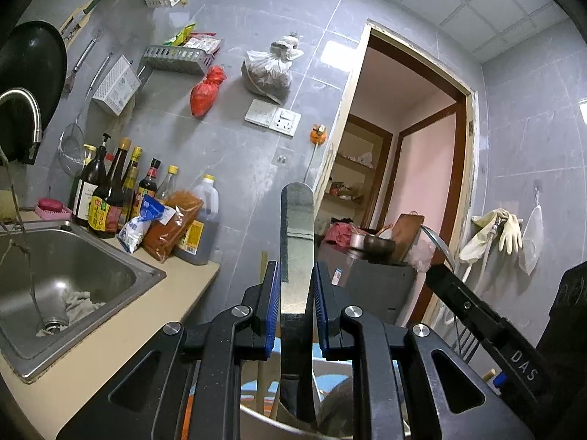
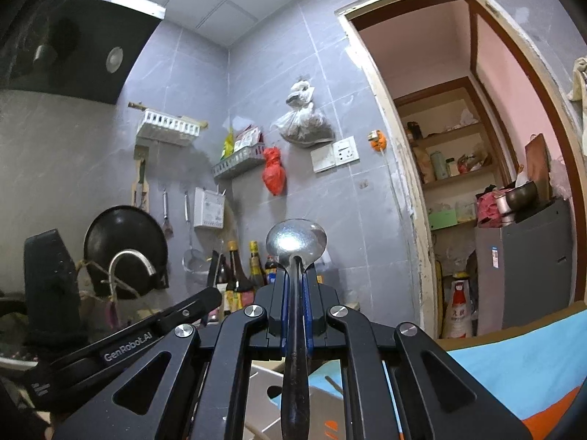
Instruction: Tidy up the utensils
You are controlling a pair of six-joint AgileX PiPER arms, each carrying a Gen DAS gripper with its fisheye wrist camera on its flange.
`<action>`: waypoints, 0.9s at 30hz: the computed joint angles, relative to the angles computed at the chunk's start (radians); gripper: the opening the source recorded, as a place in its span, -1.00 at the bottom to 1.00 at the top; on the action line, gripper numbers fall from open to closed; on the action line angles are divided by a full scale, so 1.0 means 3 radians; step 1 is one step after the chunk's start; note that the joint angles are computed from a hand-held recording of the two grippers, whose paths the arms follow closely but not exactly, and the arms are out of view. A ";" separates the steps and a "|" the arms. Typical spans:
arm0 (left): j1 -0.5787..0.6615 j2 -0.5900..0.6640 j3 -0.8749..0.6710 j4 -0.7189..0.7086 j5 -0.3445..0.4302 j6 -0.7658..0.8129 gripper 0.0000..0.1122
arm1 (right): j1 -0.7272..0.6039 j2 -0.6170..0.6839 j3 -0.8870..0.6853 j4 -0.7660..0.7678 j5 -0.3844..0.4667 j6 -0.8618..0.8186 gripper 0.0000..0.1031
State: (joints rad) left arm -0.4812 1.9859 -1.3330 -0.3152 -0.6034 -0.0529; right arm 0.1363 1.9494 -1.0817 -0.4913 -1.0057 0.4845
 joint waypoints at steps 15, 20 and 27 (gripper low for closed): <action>-0.0095 0.0026 -0.0067 -0.0412 -0.0085 0.0289 -0.74 | 0.0063 -0.0060 -0.0003 0.0187 0.0076 -0.0201 -0.89; -0.0114 0.0075 -0.0091 -0.0448 -0.0155 0.0332 -0.74 | 0.0197 0.0019 -0.0018 0.0576 0.0061 -0.0708 -0.89; -0.0144 0.0138 -0.0063 -0.0546 -0.0256 0.0404 -0.74 | 0.0289 0.0120 0.0098 0.0840 -0.0190 -0.1163 -0.88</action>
